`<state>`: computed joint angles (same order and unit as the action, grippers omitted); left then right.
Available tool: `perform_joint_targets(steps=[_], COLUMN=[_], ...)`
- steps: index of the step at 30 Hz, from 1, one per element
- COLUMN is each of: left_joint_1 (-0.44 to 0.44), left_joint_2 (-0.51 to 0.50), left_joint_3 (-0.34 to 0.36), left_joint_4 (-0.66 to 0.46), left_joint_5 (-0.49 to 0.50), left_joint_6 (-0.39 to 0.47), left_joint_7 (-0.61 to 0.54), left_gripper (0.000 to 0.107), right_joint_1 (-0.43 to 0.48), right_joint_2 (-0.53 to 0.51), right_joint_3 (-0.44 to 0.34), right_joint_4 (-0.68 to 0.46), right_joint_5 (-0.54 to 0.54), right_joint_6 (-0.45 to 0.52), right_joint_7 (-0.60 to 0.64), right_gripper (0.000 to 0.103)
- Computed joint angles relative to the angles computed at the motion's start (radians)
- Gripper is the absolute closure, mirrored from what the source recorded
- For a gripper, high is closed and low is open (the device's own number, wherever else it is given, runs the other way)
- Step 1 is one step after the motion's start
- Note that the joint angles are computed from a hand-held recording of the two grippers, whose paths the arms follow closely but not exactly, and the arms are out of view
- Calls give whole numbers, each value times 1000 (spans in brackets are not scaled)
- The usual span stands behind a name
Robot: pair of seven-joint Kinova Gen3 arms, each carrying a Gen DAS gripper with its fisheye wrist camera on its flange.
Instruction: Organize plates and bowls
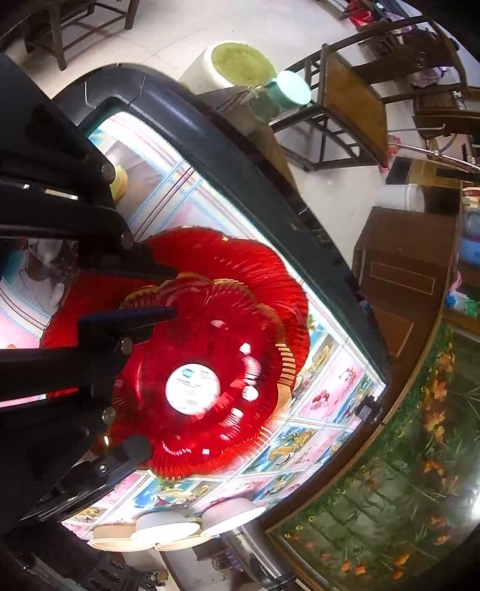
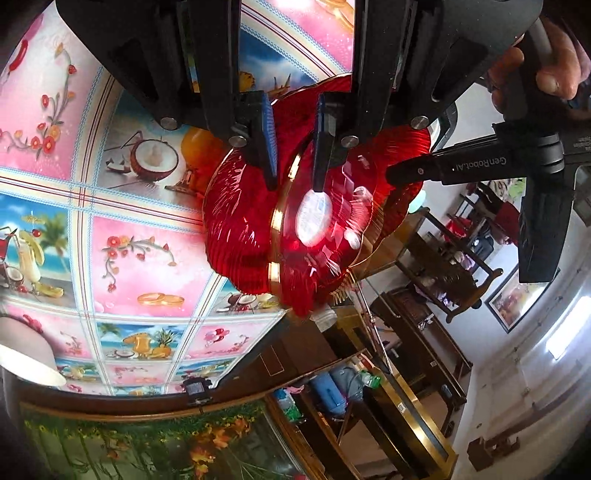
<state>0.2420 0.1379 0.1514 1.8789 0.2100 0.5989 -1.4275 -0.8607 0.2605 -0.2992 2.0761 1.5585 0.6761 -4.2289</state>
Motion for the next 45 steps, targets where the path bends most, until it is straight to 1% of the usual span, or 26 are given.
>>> perform_joint_targets(steps=[1,2,4,6,8,9,12,13,14,16,18,20,21,22,23,26,28,30,33,35,37,39,41,43,45], left_joint_1=[6,5,8,3,-1,0,7,13,7,-38,-94,-149,-161,-156,-132,-2,84,110,127,142,169,202,235,269,302], left_joint_2=[-5,-9,-19,-30,-38,-49,-82,-101,-123,-166,-202,-231,-244,-245,-246,-245,-254,-263,-263,-252,-237,-209,-186,-153,-119], left_joint_3=[-4,-5,-7,-7,-5,-6,-9,-8,8,89,182,275,307,321,321,251,207,208,238,260,257,247,237,224,211], left_joint_4=[1,3,8,15,17,22,35,43,53,79,97,110,115,114,114,114,124,131,127,120,109,86,67,39,11], left_joint_5=[-14,-15,-27,-19,-13,-19,-40,-64,-89,-170,-252,-333,-374,-414,-455,-559,-627,-657,-686,-719,-714,-684,-662,-640,-618], left_joint_6=[-3,-5,-8,-12,-9,-12,-32,-39,-46,-73,-86,-88,-90,-88,-84,-75,-72,-73,-67,-61,-59,-53,-46,-39,-29], left_joint_7=[17,20,33,30,23,28,55,80,105,184,242,295,318,348,376,464,524,544,561,583,570,533,510,490,474], left_gripper=[95,95,95,95,95,95,95,95,94,94,94,94,93,90,86,51,42,41,37,35,34,34,34,34,34], right_joint_1=[-5,-7,-20,-33,-34,-42,-100,-106,-122,-123,-129,-125,-121,-122,-128,-160,-172,-179,-186,-198,-216,-233,-247,-226,-206], right_joint_2=[-3,-3,1,-7,-15,-23,-38,-41,-45,-47,-53,-70,-83,-91,-95,-120,-140,-174,-222,-246,-279,-319,-373,-421,-492], right_joint_3=[5,4,-3,1,-14,-26,-19,-30,-31,-61,-74,-80,-82,-87,-93,-119,-130,-143,-168,-196,-227,-263,-323,-401,-492], right_joint_4=[4,2,-10,-7,6,20,65,78,97,118,139,156,160,167,172,201,221,247,284,296,306,313,333,339,370], right_joint_5=[6,-3,-54,-67,-51,-38,4,10,17,16,-1,-27,-45,-63,-82,-161,-210,-265,-334,-388,-454,-519,-597,-677,-758], right_joint_6=[3,15,54,71,105,140,241,278,319,387,438,453,454,463,482,555,585,607,636,679,729,772,820,863,898], right_joint_7=[-10,-5,45,53,27,5,-82,-104,-133,-171,-193,-202,-196,-201,-203,-205,-205,-216,-248,-251,-235,-227,-237,-252,-282], right_gripper=[74,74,73,73,73,73,73,71,64,57,57,57,57,57,57,57,57,57,57,57,57,56,51,51,51])
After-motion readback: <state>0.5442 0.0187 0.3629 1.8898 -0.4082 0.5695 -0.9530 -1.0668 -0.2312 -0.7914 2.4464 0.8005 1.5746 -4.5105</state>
